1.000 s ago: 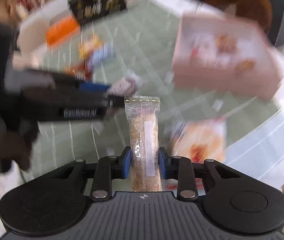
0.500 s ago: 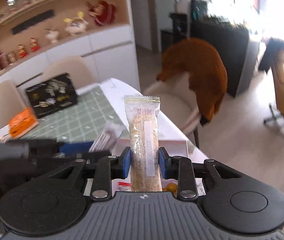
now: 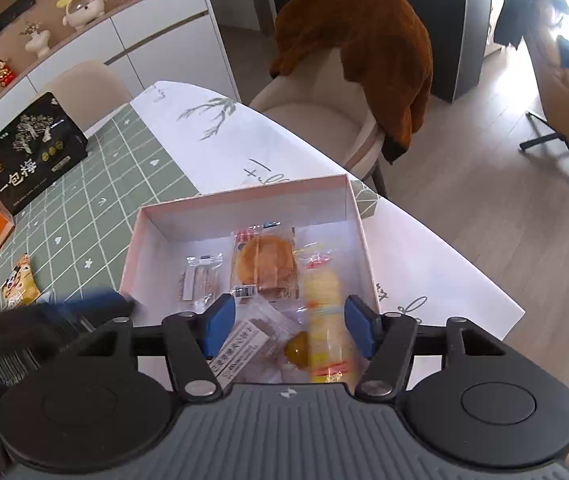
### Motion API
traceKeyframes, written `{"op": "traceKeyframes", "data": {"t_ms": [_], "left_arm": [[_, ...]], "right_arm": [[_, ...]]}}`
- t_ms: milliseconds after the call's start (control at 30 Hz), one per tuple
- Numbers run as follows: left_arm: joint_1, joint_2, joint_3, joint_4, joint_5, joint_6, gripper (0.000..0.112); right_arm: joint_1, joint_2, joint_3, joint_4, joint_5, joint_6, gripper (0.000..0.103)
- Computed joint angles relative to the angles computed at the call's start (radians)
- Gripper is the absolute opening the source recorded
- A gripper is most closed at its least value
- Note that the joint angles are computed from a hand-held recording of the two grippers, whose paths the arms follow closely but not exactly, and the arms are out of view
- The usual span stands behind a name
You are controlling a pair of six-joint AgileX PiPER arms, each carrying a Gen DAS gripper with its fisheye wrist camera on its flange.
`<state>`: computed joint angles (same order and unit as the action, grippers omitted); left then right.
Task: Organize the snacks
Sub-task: 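Carry the cookie packet and rice bar over the pink box and open both grippers, then grasp the yellow panda snack bag with the left gripper while the right grasps the rice cracker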
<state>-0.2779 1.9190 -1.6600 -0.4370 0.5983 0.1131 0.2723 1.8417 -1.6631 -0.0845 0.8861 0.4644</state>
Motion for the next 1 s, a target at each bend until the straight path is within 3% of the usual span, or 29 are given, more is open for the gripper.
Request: {"op": "traceKeyframes", "data": {"t_ms": [167, 267, 367, 500, 600, 767, 900, 1000], "left_arm": [[0.18, -0.023, 0.062, 0.399, -0.105, -0.424, 0.041], [0.288, 0.043, 0.011, 0.495, -0.038, -0.55, 0.041], [0.356, 0.113, -0.05, 0.344, 0.033, -0.457, 0.041], [0.358, 0.174, -0.091, 0.202, 0.034, -0.322, 0.043], [0.332, 0.168, -0.063, 0.074, 0.045, -0.109, 0.048], [0.318, 0.037, 0.193, -0.229, -0.018, 0.213, 0.047], [0.315, -0.072, 0.395, -0.471, 0.003, 0.434, 0.043], [0.295, -0.166, 0.547, -0.582, 0.011, 0.546, 0.042]], "right_arm": [[0.058, -0.081, 0.093, -0.036, -0.015, 0.023, 0.063], [0.113, -0.125, 0.148, -0.085, -0.01, 0.065, 0.063], [0.16, -0.167, 0.21, -0.094, -0.006, 0.113, 0.063], [0.202, -0.181, 0.233, -0.07, 0.026, 0.157, 0.063], [0.244, -0.193, 0.248, -0.102, 0.055, 0.206, 0.063], [0.315, -0.215, 0.28, -0.159, 0.08, 0.289, 0.065], [0.383, -0.206, 0.287, -0.211, 0.102, 0.319, 0.065], [0.397, -0.203, 0.302, -0.161, 0.082, 0.289, 0.067]]}}
